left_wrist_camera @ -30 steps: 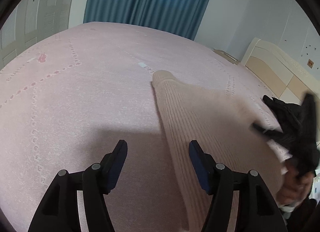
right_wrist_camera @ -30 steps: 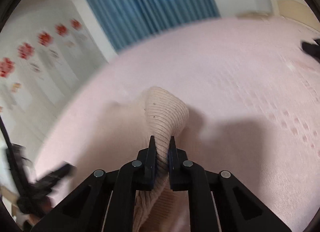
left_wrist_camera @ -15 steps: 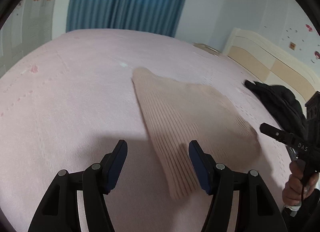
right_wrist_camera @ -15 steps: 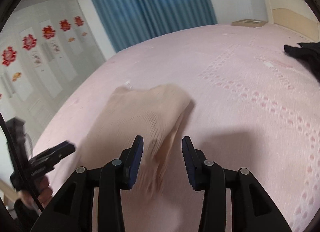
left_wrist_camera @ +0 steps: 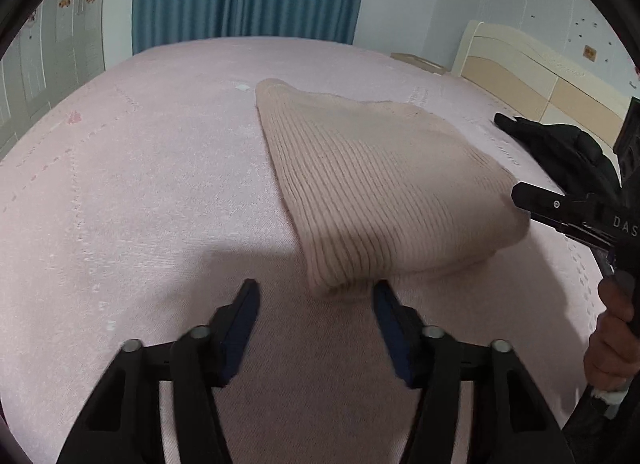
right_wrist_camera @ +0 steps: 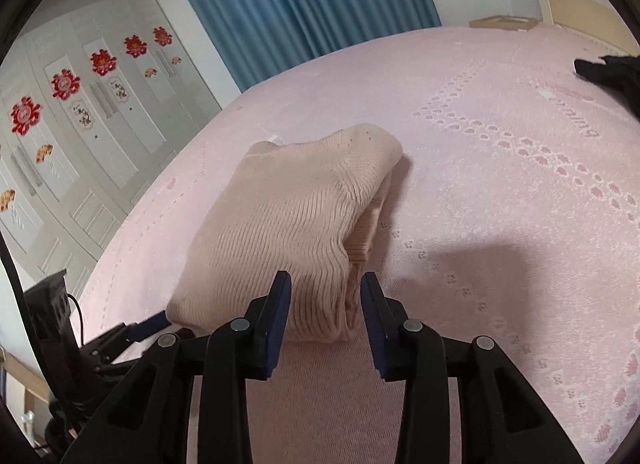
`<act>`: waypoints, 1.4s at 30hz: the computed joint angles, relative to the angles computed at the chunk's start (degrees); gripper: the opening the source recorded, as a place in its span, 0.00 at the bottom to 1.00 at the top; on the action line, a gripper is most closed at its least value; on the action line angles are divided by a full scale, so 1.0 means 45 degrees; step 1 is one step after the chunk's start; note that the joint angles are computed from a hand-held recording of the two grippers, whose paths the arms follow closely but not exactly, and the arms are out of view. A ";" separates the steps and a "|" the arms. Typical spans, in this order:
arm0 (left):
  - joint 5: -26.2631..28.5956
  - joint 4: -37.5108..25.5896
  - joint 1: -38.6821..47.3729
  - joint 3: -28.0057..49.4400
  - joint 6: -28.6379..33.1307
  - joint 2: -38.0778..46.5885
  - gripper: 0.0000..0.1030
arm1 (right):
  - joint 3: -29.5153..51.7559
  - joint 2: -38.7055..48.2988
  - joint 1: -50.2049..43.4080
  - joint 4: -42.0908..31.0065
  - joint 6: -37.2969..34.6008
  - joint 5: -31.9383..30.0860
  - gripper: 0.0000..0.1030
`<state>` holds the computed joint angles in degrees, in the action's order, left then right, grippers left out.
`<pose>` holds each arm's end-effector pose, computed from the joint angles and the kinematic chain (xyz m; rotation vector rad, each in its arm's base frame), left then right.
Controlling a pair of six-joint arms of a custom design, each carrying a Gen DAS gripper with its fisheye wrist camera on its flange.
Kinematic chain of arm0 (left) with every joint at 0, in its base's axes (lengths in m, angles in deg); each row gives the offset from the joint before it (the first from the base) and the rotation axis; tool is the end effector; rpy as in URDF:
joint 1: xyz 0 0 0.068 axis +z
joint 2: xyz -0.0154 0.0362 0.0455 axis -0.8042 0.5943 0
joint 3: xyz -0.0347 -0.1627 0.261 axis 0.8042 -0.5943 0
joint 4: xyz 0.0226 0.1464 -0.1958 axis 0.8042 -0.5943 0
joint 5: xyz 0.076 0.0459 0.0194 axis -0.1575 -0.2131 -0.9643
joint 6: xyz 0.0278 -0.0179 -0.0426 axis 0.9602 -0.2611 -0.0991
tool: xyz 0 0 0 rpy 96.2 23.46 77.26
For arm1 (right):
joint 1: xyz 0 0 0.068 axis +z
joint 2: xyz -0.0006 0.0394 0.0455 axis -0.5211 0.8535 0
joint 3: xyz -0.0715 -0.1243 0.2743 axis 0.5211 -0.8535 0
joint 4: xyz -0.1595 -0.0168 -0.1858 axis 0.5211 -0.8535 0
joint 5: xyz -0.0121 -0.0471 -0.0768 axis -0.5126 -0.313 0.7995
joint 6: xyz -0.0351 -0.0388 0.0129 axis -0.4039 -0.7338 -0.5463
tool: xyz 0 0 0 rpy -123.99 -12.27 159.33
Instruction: Fold small clothes
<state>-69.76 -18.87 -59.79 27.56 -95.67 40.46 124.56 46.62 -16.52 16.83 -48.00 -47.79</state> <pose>0.2315 -0.0242 0.1099 -0.1960 2.3893 -0.1377 0.3399 0.1048 0.1331 -0.2945 2.4196 0.6865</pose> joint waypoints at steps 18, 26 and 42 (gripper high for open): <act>0.1064 0.0669 0.0584 0.0184 -0.0504 0.0683 0.13 | 0.1535 0.1490 -0.0019 -0.0332 0.0897 0.0628 0.05; 0.1506 0.0000 0.0861 0.0060 -0.0062 0.0041 0.16 | 0.0931 0.0997 0.0342 -0.0147 0.0381 0.1124 0.13; 0.3607 -0.1040 0.2385 0.2640 -0.0238 -0.0552 0.38 | 0.1583 0.0342 0.0768 0.0226 -0.0523 0.2597 0.13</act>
